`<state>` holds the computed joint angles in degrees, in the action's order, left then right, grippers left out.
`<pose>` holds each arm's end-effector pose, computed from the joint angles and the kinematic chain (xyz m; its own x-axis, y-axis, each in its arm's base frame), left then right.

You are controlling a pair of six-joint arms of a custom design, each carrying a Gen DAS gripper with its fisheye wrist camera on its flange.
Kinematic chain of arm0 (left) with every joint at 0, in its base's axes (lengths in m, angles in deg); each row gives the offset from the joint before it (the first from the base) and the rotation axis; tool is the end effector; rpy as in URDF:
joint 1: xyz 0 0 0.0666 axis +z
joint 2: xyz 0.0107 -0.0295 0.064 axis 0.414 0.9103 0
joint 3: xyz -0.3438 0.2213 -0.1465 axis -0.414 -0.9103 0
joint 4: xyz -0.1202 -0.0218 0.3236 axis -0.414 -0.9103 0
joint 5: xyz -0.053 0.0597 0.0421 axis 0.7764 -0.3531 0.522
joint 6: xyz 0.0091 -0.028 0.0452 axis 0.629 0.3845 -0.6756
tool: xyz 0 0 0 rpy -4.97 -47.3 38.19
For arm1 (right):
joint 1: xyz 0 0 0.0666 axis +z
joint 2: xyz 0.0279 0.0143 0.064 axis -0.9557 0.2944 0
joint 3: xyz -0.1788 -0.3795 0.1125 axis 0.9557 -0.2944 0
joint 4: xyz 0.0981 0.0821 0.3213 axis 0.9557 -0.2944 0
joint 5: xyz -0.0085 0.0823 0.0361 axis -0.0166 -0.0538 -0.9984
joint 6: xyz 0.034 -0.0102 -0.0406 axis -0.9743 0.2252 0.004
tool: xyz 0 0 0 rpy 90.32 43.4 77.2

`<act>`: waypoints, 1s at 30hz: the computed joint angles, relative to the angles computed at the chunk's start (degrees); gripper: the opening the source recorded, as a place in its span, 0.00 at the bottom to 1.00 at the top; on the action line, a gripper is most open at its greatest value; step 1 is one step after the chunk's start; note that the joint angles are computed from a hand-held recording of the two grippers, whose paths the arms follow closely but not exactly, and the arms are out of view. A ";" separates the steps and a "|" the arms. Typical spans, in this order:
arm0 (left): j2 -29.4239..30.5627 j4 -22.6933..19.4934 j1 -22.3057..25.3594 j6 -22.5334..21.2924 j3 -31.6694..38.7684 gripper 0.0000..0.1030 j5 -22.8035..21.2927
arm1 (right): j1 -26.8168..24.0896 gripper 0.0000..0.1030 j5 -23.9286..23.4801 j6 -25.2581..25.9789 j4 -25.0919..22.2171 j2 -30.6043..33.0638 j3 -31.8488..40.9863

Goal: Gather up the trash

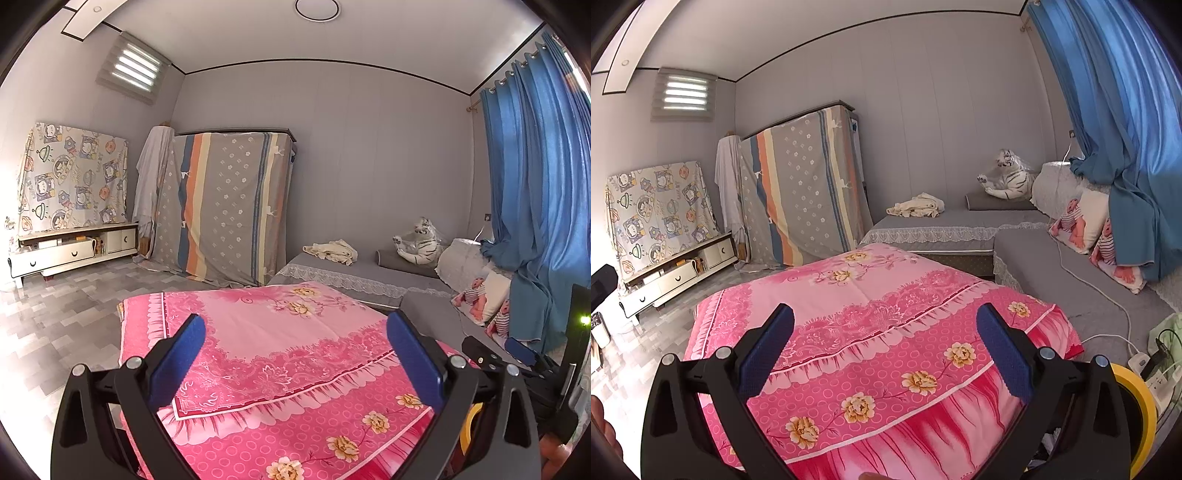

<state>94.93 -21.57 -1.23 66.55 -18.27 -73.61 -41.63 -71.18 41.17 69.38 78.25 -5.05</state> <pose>0.3222 -0.1323 0.4871 -0.1500 -0.1911 -0.9700 -0.2182 0.9634 -0.1560 0.4176 0.2422 0.4589 -0.2934 -0.0079 -0.9560 -0.2530 0.9649 0.0697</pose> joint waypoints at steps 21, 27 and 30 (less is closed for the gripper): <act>0.63 -0.21 0.07 0.94 0.07 0.92 1.45 | -0.14 0.92 -0.12 -0.54 -0.83 0.79 0.24; 0.80 -0.02 0.25 0.98 0.00 0.92 1.89 | -0.17 0.92 -0.06 -0.56 -0.84 0.84 0.32; 0.84 0.09 0.24 1.11 -0.07 0.92 2.10 | -0.08 0.92 0.26 -0.77 -0.67 0.91 0.17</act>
<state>95.78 -21.48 -0.99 67.66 -18.35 -71.52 -41.70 -70.91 40.39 68.70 79.16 -4.88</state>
